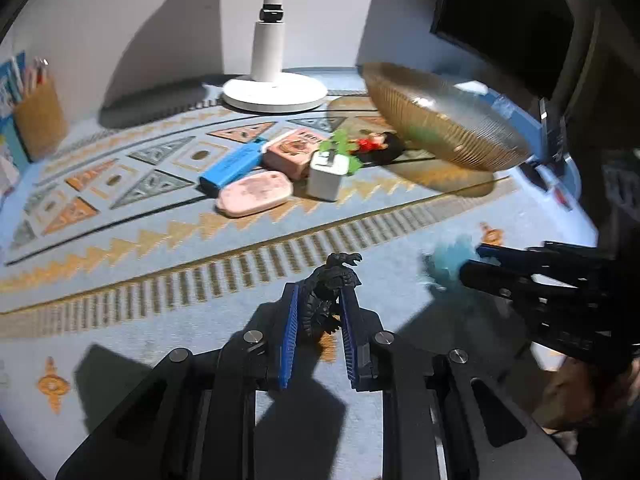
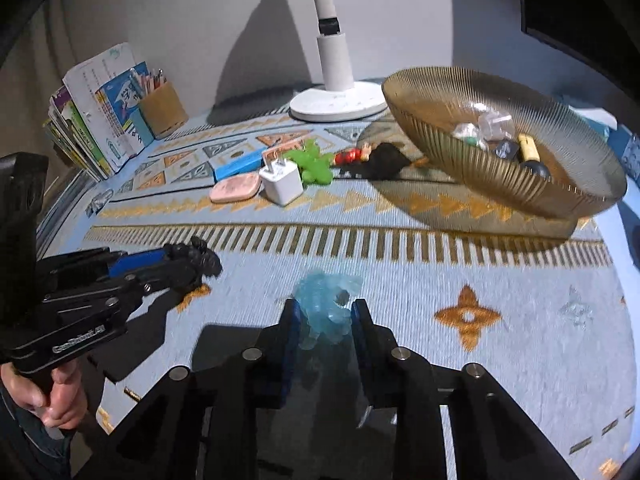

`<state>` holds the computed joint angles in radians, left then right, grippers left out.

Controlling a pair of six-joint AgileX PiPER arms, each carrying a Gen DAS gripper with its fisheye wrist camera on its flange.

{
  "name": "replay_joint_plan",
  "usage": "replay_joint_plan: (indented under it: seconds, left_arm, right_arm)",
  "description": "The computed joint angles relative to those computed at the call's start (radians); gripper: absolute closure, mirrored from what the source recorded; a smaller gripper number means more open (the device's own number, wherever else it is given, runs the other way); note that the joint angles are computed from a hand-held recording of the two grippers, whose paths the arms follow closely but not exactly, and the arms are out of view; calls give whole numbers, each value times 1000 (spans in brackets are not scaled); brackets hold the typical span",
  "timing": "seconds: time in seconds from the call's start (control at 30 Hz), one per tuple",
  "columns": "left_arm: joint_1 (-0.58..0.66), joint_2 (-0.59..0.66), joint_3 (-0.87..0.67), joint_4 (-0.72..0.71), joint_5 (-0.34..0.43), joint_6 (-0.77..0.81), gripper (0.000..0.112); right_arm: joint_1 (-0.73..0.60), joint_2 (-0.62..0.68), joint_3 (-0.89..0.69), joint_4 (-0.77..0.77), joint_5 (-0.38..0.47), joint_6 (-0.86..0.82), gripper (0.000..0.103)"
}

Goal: Organize rigid objects
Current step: 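Grasp the black spiky toy with left tool while right grasps the teal figure, then carry the spiky toy and teal figure over the bowl and open both tools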

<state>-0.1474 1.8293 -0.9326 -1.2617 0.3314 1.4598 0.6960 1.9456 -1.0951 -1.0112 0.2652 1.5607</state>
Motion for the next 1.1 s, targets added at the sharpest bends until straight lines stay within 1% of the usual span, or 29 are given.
replay_joint_plan:
  seconds: [0.03,0.07,0.1,0.13,0.2,0.27,0.33,0.37,0.4,0.43,0.47,0.5,0.53,0.57,0.6,0.63,0.67,0.73,0.8,0.9,0.97,1.03,1.07,1.1]
  left_arm:
    - [-1,6,-1,0,-5,-3,95]
    - [5,12,-4,-4,5,-3,95]
    - [11,18,-6,-5,12,-6,95]
    - [16,20,-8,-10,16,-4,95]
    - [25,21,-8,-23,24,7,95]
    - [31,29,-16,-10,33,-9,95]
    - [27,28,-13,-14,29,-7,95]
    - [24,26,-11,-17,24,-5,95]
    - [20,24,-8,-19,18,-2,95]
    - [18,24,-8,-17,15,-3,95]
    - [15,22,-6,-16,10,-5,95]
    - [14,23,-8,-7,8,-13,95]
    - [12,21,-8,4,4,-26,95]
    - [13,17,-9,15,8,-41,95]
    - [17,13,-15,34,26,-65,95]
    - [22,3,-20,45,46,-83,95]
    - [19,-11,-21,50,50,-93,95]
    - [-10,-72,-25,68,29,-115,95]
    - [-38,-122,-59,106,37,-162,95]
    - [-89,-160,-151,193,51,-267,95]
    - [-121,-147,-251,257,94,-360,95]
    - [-158,-103,-378,320,136,-455,95]
    - [-178,-82,-425,359,135,-501,95]
    - [-210,-43,-500,436,132,-586,95]
  right_arm:
    - [-6,0,10,6,-13,3,64]
    - [-13,0,17,9,-24,5,58]
    - [-13,1,24,-22,-26,44,48]
    - [-11,1,27,-57,-21,85,46]
    - [-17,6,26,-47,-43,69,46]
    - [-10,23,6,-56,-25,83,46]
    - [15,48,-31,-64,31,88,47]
    - [27,58,-50,-51,61,73,50]
    - [46,76,-80,-30,113,47,61]
    - [68,95,-115,-9,176,13,66]
    - [84,108,-138,1,215,-8,66]
    - [91,109,-142,-6,223,2,66]
    - [91,100,-127,-34,210,38,66]
    - [92,79,-100,-86,189,106,67]
    - [93,59,-81,-125,188,152,67]
    - [97,29,-60,-165,206,196,68]
    - [99,2,-44,-189,223,223,69]
    - [89,-91,15,-267,255,307,69]
    - [66,-194,74,-330,289,370,69]
    - [11,-335,121,-356,348,370,69]
    - [-37,-402,129,-355,374,343,69]
    - [-108,-456,129,-348,359,315,69]
    - [-151,-479,127,-340,338,302,69]
    - [-178,-489,123,-334,323,294,69]
